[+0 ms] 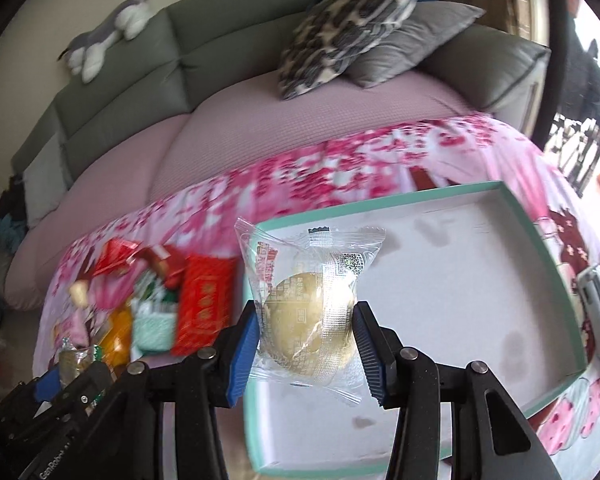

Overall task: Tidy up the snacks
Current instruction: 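Carry both snacks over the tray and open both tools to release them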

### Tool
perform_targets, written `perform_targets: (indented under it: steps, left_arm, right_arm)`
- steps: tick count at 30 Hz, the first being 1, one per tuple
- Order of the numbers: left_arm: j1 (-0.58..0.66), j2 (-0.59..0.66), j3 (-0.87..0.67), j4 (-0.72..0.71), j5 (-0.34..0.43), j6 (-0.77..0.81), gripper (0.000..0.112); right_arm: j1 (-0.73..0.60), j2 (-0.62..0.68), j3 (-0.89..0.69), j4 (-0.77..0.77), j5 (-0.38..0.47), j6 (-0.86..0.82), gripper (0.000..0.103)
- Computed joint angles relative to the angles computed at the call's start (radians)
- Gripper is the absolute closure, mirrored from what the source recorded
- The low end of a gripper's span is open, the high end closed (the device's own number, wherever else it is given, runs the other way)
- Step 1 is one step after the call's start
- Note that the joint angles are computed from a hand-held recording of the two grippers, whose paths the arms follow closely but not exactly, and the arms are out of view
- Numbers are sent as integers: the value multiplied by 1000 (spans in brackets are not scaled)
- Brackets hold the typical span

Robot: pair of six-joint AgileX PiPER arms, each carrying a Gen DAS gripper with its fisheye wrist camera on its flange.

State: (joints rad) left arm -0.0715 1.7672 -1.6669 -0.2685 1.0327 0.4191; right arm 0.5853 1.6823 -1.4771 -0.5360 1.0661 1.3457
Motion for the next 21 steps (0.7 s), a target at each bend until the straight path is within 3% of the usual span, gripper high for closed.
perform_targets:
  steps: [9,21]
  left_arm:
    - [-210,167,-192,-4,5,-67,56]
    - [-316,292,-184,60,-190,-121,56]
  right_arm:
    - [-166,-74,154,10,-67,1,53]
    - [-222,-106,268,-20,-123,27,53]
